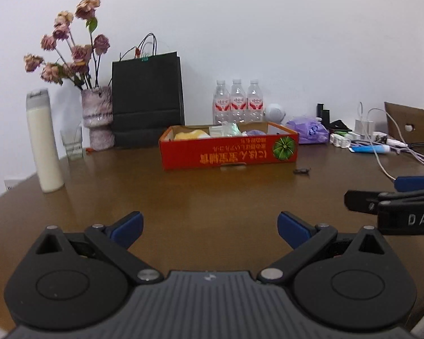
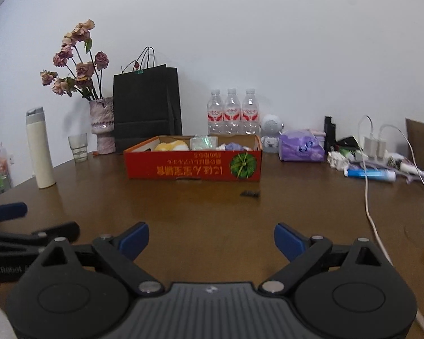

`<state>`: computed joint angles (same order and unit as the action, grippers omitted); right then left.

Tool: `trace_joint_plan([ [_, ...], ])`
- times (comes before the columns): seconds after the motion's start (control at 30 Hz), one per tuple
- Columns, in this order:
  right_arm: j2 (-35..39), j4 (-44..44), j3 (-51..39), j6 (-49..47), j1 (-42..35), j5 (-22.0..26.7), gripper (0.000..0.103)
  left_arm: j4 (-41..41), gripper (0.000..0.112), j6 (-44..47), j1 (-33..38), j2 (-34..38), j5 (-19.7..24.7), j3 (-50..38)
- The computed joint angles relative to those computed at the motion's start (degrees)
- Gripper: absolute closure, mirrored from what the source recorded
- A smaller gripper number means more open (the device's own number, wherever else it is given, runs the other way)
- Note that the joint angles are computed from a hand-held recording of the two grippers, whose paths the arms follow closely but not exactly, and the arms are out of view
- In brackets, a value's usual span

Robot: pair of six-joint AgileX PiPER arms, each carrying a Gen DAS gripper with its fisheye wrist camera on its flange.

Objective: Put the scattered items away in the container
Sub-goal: 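Withdraw both tools from the box toward the small black item, then grasp the small black item on the table with the right tool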

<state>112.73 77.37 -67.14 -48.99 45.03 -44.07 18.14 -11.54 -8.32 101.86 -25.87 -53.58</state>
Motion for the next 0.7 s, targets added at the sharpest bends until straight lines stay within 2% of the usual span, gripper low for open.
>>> trace_joint_plan([
  [0.1, 0.41, -0.92, 1.66, 2.14, 3.04, -2.21, 0.007, -2.03, 0.009, 0.64, 1.09, -1.68, -5.66, 5.53],
  [0.23, 1.97, 0.36, 1.97, 2.39, 6.82, -5.86, 0.007, -9.25, 0.009, 5.54, 0.65, -3.21, -11.62, 10.77],
  [0.5, 3.29, -8.32, 8.39, 17.58, 10.69, -15.23, 0.008, -6.59, 0.009, 4.12, 0.53, -2.98, -11.79, 11.05],
  [0.63, 1.77, -11.51, 10.43, 21.68, 8.51, -13.71, 0.008, -5.83, 0.009, 3.83, 0.62, -1.86, -12.34, 10.01],
  [0.7, 1.04, -11.22, 9.73, 19.79, 6.65, -11.27, 0.008, -4.15, 0.009, 2.99, 0.88, -1.32, -11.26, 8.26],
])
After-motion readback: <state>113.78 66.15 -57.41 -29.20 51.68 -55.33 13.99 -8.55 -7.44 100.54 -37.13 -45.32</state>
